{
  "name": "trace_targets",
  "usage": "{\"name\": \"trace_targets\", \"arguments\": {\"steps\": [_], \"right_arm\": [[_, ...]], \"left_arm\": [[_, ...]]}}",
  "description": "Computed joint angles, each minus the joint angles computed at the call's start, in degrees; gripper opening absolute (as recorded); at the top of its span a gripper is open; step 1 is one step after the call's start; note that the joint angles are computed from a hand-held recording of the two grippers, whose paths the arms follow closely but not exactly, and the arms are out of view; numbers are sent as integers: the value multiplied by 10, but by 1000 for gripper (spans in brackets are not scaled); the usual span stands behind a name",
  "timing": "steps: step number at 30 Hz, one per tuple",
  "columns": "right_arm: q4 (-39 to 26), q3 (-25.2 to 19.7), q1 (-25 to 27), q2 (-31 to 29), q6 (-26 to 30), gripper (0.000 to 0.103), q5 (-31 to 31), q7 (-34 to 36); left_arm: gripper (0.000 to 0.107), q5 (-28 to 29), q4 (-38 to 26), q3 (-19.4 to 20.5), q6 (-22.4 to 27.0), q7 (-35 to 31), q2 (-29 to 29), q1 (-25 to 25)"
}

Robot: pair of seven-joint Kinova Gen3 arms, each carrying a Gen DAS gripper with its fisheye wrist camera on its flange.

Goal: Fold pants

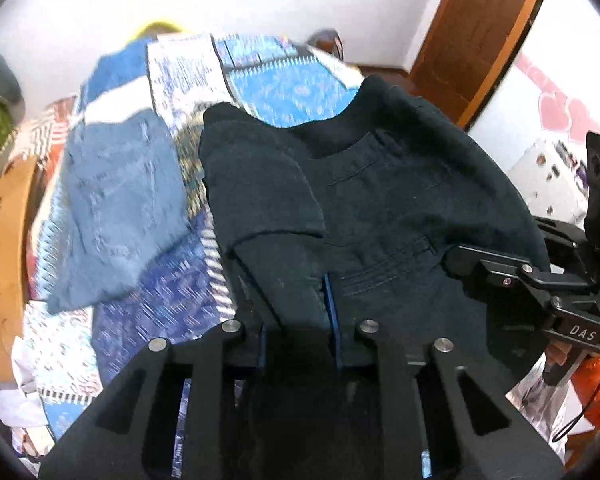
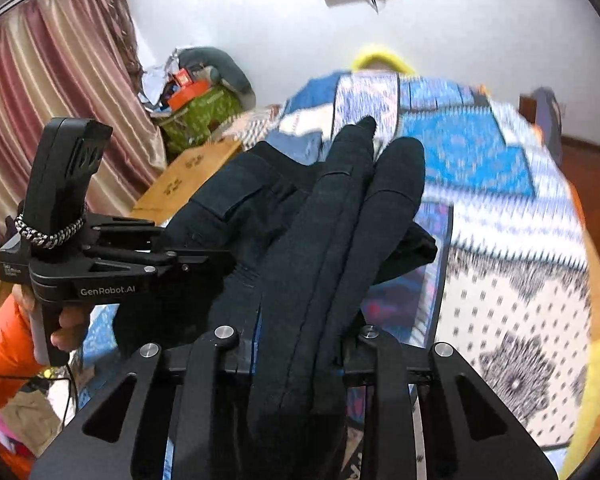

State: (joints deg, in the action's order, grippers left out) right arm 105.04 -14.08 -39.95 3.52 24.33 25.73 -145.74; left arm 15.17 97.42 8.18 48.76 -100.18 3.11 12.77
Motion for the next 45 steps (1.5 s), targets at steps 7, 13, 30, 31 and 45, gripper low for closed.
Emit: {"name": "trace_targets", "arguments": {"steps": [7,13,30,31,45], "right_arm": [[-73,6,-22,6,27,23,75,-11],[-158,14,-36,50,24,22,96,29],[-458,15,-5,304,37,22,-85,290],[-468,11,1,318,41,22,-93,299],[-716,66,10,510,286,26,-251,393]], "left_arm": [[22,0,-21,-22,-20,-7,-60,-23],[22,14,-58,-54,-19,-29,-72,-56],[22,82,-153,-62,-50,-127,101,-191],[22,82,-153,-57,-54,-132,112,-196],[27,-18,-238,-40,-36,-62,320,-168]]}}
